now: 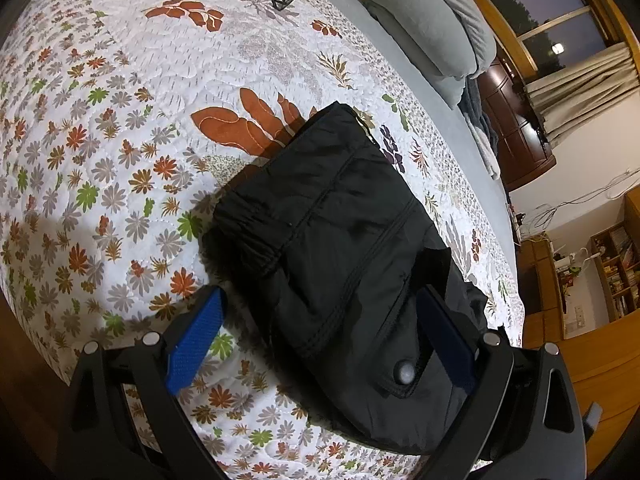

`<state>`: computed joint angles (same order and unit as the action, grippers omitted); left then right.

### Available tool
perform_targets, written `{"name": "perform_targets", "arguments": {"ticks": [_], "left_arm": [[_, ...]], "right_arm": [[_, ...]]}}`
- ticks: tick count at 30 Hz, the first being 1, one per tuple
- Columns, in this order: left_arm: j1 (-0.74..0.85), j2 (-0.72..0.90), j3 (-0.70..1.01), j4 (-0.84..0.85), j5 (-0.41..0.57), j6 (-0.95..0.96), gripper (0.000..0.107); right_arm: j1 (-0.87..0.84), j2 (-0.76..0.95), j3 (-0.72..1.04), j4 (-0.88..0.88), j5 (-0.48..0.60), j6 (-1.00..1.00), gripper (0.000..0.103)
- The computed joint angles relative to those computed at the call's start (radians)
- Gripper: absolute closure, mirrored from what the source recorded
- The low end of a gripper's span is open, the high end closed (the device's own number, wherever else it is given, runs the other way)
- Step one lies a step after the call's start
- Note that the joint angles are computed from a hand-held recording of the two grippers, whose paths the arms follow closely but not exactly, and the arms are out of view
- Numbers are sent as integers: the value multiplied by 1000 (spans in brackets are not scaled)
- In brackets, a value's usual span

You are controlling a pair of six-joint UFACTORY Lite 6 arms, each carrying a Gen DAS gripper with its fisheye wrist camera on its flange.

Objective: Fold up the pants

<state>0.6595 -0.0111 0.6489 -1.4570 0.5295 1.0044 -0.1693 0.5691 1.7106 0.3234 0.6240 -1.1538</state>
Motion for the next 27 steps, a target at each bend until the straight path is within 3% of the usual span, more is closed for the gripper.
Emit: {"name": "perform_targets", "arguments": {"ticks": [14, 16, 20, 22, 24, 25, 27], "left_arm": [[18, -12, -12, -5, 17, 1, 12], [10, -16, -12, 0, 10, -6, 12], [9, -11, -8, 0, 7, -4, 12], [7, -10, -6, 4, 5, -6, 12], [6, -7, -4, 4, 4, -7, 12], [6, -7, -4, 2, 4, -6, 12], [5, -8, -5, 1, 4, -5, 12]], "right_arm": [[72, -44, -281, -103, -292, -15, 87], [80, -58, -324, -114, -336, -13, 84], [94, -115, -434, -96, -434, -68, 69], [75, -147, -444, 40, -374, -227, 65], [21, -167, -397, 203, -200, -365, 50], [-8, -167, -354, 227, -101, -382, 50], [-79, -158, -269, 317, 85, -410, 36]]}}
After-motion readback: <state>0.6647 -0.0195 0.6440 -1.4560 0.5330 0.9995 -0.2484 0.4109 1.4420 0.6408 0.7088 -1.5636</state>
